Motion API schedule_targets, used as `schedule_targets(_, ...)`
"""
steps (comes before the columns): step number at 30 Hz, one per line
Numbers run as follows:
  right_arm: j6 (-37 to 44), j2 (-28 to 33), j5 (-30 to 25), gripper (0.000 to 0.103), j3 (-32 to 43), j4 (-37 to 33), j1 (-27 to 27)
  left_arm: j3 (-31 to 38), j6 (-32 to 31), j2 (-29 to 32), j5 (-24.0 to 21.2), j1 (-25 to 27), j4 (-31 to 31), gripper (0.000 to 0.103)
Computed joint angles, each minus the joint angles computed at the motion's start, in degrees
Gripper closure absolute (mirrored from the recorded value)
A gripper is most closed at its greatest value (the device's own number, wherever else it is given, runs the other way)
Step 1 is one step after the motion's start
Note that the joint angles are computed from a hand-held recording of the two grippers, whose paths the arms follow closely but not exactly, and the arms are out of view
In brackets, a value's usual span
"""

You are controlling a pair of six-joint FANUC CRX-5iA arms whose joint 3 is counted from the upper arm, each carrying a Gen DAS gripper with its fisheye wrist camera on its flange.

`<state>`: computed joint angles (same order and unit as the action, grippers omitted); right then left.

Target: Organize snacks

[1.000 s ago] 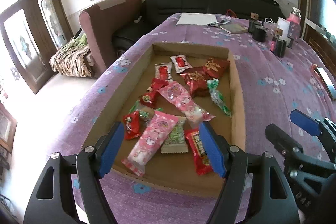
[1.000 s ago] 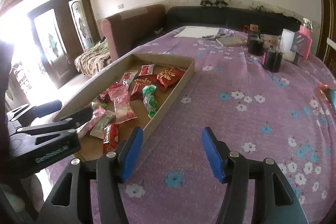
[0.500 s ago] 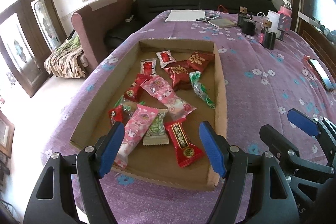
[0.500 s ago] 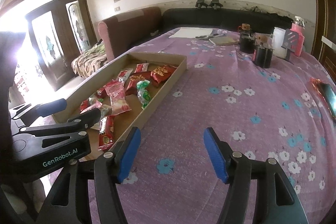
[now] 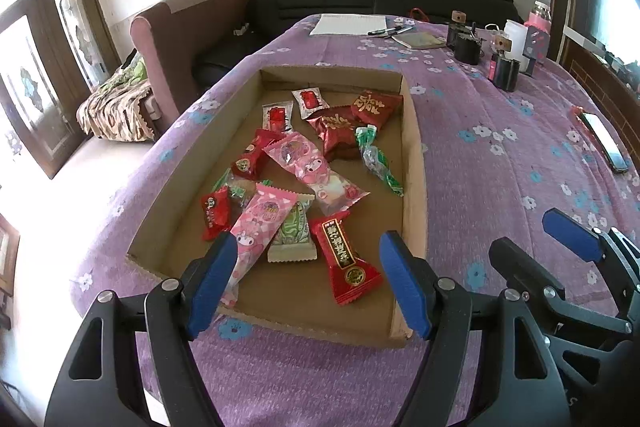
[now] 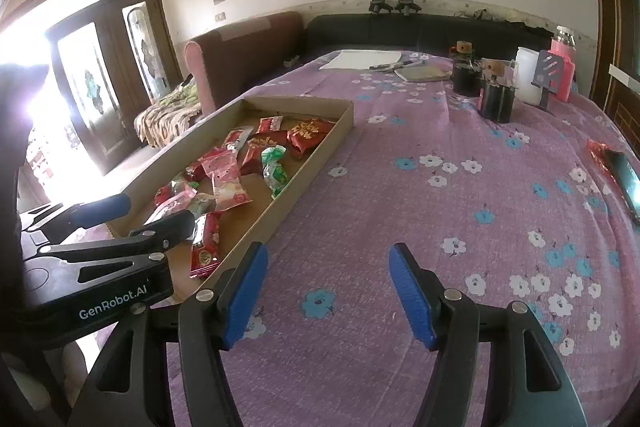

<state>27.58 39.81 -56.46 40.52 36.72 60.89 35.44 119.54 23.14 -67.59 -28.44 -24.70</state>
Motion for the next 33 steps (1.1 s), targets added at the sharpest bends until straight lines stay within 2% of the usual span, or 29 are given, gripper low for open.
schedule_targets(13, 0.77, 0.97, -0.88, 0.037, 1.89, 0.91, 1.1, -4.88, 3.48, -3.86, 3.96, 0.98, -0.47, 0.029)
schedule_targets(18, 1.13, 1.44, -1.15, 0.034, 2.69, 1.29, 1.47, -6.68, 5.71, -5.48, 5.55, 1.24, -1.58, 0.029)
schedule_targets(22, 1.73, 1.88, -1.51, 0.034, 3.48, 1.37, 1.74, -7.89, 10.07, -7.04, 6.47, 0.26, -5.97, 0.029)
schedule_targets(27, 2.25, 2.3, -1.62, 0.034, 4.23, 1.53, 1.93, -9.64, 19.43, -9.77, 6.86, -2.73, -16.21, 0.028)
schedule_targets(29, 2.39, 2.48, -1.69, 0.034, 4.5, 1.77, 2.08, -10.3, 22.26, -10.66, 7.01, -3.48, -19.01, 0.019)
schedule_targets(33, 1.98, 2.44, -1.21, 0.034, 4.2, 2.76, 2.32, -12.32, 30.32, -13.0, 7.63, -6.01, -27.22, 0.019)
